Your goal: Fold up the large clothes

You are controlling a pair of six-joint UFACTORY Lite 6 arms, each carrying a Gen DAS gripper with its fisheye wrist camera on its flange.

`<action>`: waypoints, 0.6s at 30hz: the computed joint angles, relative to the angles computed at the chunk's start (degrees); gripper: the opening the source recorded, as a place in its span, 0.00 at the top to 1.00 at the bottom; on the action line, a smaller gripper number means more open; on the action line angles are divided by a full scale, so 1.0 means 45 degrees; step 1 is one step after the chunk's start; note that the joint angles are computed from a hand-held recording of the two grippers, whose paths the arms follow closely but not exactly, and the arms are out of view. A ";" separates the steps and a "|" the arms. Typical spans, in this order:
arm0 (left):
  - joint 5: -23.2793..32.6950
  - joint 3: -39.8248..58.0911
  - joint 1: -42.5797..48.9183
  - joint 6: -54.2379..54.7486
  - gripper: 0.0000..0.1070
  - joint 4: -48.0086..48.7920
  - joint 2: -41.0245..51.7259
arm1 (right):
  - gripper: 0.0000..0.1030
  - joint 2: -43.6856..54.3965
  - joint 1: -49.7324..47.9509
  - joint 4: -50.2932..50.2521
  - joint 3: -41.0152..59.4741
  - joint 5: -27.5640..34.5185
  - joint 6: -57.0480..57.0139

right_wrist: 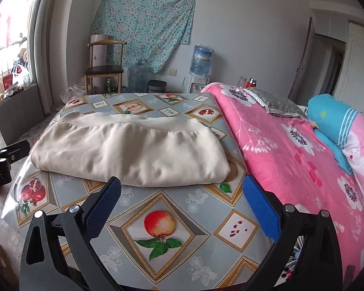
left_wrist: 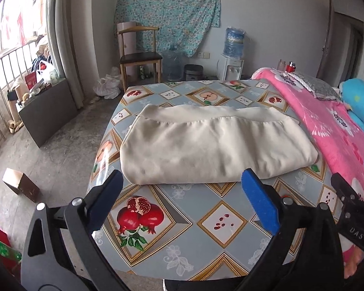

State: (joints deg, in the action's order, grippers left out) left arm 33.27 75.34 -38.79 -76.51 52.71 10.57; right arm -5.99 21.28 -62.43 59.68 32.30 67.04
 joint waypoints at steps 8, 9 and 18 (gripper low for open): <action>-0.0026 0.0217 -0.0106 0.1134 0.11 -0.0883 0.0797 | 0.05 0.0589 0.0561 0.0548 0.0445 0.0377 -0.0374; -0.0054 0.0234 -0.0078 0.1081 0.11 -0.1073 0.0849 | 0.05 0.0534 0.0653 0.0417 0.0354 0.0397 -0.0136; 0.0376 0.1155 0.0235 0.2392 0.11 -0.3077 0.2080 | 0.05 0.1580 0.0123 0.1962 0.0801 -0.0123 -0.0958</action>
